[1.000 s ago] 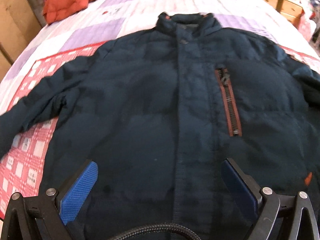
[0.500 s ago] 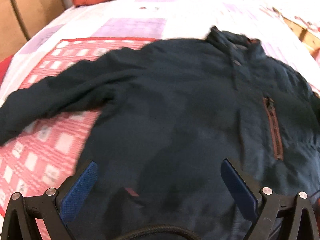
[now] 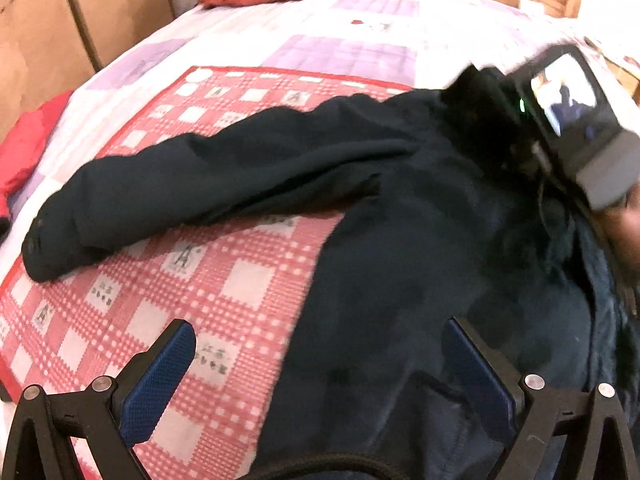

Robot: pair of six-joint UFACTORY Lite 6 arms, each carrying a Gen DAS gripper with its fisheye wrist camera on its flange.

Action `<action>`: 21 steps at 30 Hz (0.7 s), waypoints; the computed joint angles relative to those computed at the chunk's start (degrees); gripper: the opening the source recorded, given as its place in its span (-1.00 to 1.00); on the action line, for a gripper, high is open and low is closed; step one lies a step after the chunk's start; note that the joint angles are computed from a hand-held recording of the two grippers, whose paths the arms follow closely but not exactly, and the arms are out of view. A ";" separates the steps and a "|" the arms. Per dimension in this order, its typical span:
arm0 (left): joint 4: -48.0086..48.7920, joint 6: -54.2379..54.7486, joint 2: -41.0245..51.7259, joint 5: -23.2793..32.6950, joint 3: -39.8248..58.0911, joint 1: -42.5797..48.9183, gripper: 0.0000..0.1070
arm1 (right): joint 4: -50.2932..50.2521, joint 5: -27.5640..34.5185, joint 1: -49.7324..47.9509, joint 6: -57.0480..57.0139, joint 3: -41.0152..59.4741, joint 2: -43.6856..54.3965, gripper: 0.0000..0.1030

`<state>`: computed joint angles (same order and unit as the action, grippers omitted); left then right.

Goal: Fold large clothes

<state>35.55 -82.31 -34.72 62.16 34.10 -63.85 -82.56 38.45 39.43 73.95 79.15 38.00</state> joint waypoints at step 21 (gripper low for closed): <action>4.20 8.70 27.73 -15.12 23.92 14.16 0.89 | 5.02 -23.05 -6.30 6.26 -33.85 -40.69 0.95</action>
